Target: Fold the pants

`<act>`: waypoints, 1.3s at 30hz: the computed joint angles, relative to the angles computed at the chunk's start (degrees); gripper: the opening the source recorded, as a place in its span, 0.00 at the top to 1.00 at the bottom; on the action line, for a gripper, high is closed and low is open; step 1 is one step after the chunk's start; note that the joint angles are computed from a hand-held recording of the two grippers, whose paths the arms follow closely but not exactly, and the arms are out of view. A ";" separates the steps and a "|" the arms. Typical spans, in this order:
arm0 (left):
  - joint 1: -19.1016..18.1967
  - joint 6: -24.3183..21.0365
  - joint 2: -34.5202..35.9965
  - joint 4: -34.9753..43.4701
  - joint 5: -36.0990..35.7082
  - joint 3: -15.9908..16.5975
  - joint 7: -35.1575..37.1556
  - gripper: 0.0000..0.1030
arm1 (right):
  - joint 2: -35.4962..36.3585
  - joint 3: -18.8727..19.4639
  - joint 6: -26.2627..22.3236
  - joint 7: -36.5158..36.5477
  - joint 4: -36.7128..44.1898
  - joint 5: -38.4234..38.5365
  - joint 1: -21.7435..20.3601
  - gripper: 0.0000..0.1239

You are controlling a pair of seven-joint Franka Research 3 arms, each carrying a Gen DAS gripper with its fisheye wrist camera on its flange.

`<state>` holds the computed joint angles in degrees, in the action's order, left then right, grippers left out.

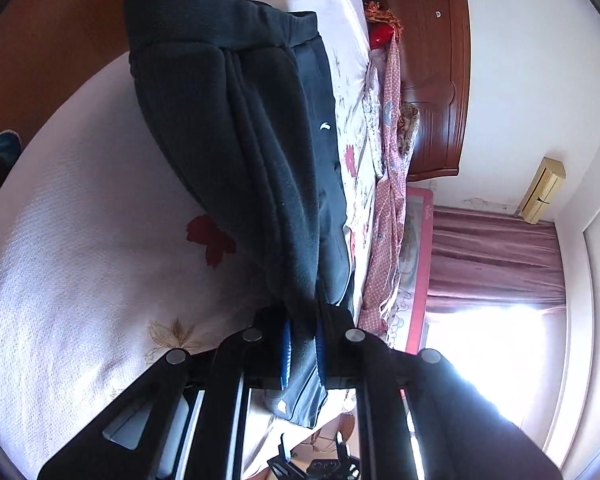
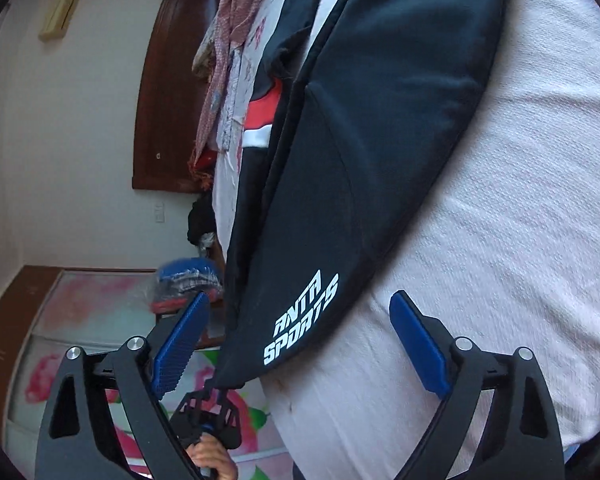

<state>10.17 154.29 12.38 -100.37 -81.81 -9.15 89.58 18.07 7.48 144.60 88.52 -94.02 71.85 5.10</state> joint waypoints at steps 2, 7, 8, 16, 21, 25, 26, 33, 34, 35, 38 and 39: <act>0.05 -0.10 -0.14 -0.17 0.36 0.10 -0.32 0.92 | 1.52 -0.25 0.43 2.34 1.86 -1.16 0.34 0.30; 0.00 0.83 -0.35 -0.69 -0.94 -0.44 0.98 0.92 | 4.60 -0.85 3.35 10.31 6.00 -10.05 2.25 0.41; -0.19 1.33 -1.02 -1.60 -1.69 -0.48 1.79 0.92 | 5.29 -1.50 3.14 12.93 7.13 -14.09 3.03 0.48; -3.36 6.52 -5.50 -6.65 -9.37 0.61 10.96 0.92 | 4.78 2.39 -2.01 2.00 9.52 -14.44 -1.96 0.93; -6.16 8.51 -11.63 -11.69 -9.75 1.81 12.26 0.92 | -0.24 1.10 -8.71 -6.65 7.00 -9.83 -4.37 0.94; -8.86 8.58 -18.73 -18.42 -4.25 2.82 7.60 0.92 | -6.19 -1.89 -13.92 -10.55 0.82 -9.33 -4.50 0.94; -9.65 8.75 -20.66 -20.25 -0.91 2.92 5.20 0.92 | -7.93 -2.77 -15.02 -11.26 -1.13 -9.57 -4.46 0.94; -11.43 6.51 -32.38 -33.56 21.51 1.69 -13.66 0.91 | -14.49 -7.31 -17.77 -15.03 -12.02 -12.59 -2.86 0.93; -11.01 4.96 -33.12 -34.65 25.45 1.32 -16.02 0.91 | -13.44 -7.63 -19.70 -15.51 -11.39 -13.97 -2.73 0.93; -8.86 2.52 -33.64 -35.20 32.94 -0.18 -21.34 0.93 | -12.68 -7.86 -21.04 -13.08 -10.70 -18.13 -2.37 0.92; -8.12 -0.17 -34.22 -35.76 40.55 -0.48 -26.74 0.91 | -11.58 -8.07 -22.87 -10.05 -10.40 -20.22 -2.47 0.69; -8.00 -0.87 -34.25 -35.41 42.91 -0.52 -28.10 0.79 | -12.40 -8.19 -21.34 -10.33 -11.57 -18.21 -2.77 0.68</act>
